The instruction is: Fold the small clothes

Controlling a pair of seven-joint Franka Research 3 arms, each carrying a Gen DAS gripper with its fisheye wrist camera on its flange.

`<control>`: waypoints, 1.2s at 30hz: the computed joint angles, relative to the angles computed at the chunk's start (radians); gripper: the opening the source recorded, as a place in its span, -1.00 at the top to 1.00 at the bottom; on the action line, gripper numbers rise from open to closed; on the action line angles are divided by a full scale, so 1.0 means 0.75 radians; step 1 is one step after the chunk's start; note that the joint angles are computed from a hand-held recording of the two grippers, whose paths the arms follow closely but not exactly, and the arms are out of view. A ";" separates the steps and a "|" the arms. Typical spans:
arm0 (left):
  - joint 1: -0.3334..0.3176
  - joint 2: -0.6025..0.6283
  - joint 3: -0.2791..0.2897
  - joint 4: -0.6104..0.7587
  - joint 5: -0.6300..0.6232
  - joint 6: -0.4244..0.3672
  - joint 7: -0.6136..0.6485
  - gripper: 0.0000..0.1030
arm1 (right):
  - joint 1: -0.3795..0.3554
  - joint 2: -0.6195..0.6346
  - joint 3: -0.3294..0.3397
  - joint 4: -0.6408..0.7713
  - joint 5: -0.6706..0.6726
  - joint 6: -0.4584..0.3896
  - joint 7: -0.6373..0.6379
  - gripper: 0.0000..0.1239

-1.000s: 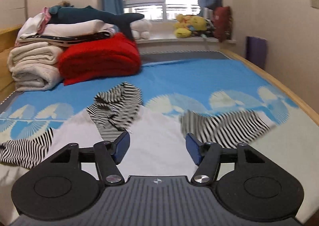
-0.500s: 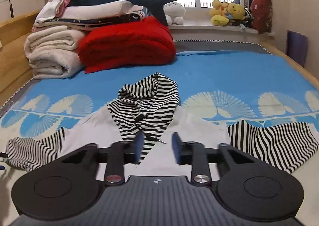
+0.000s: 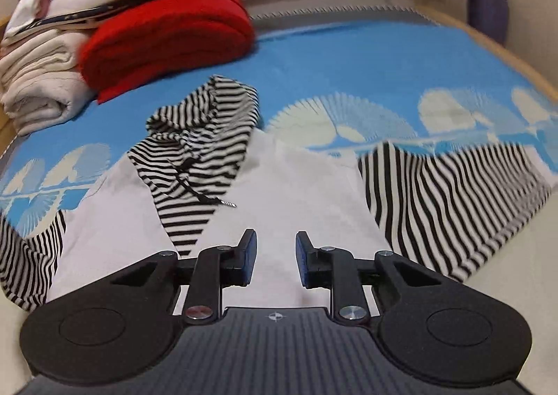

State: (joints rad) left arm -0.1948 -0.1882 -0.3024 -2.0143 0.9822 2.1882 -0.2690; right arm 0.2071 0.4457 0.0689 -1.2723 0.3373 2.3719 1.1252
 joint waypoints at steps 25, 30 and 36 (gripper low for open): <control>0.015 0.128 0.103 0.133 -0.515 -0.063 0.228 0.29 | 0.127 -0.007 0.110 -0.272 -0.042 0.032 -0.549 0.22; 0.021 0.118 0.103 0.132 -0.551 -0.070 0.225 0.29 | 0.156 -0.046 0.097 -0.387 -0.057 0.196 -0.703 0.61; 0.023 0.129 0.101 0.147 -0.560 -0.057 0.242 0.29 | 0.051 0.010 0.097 -0.209 0.250 0.182 -0.422 0.85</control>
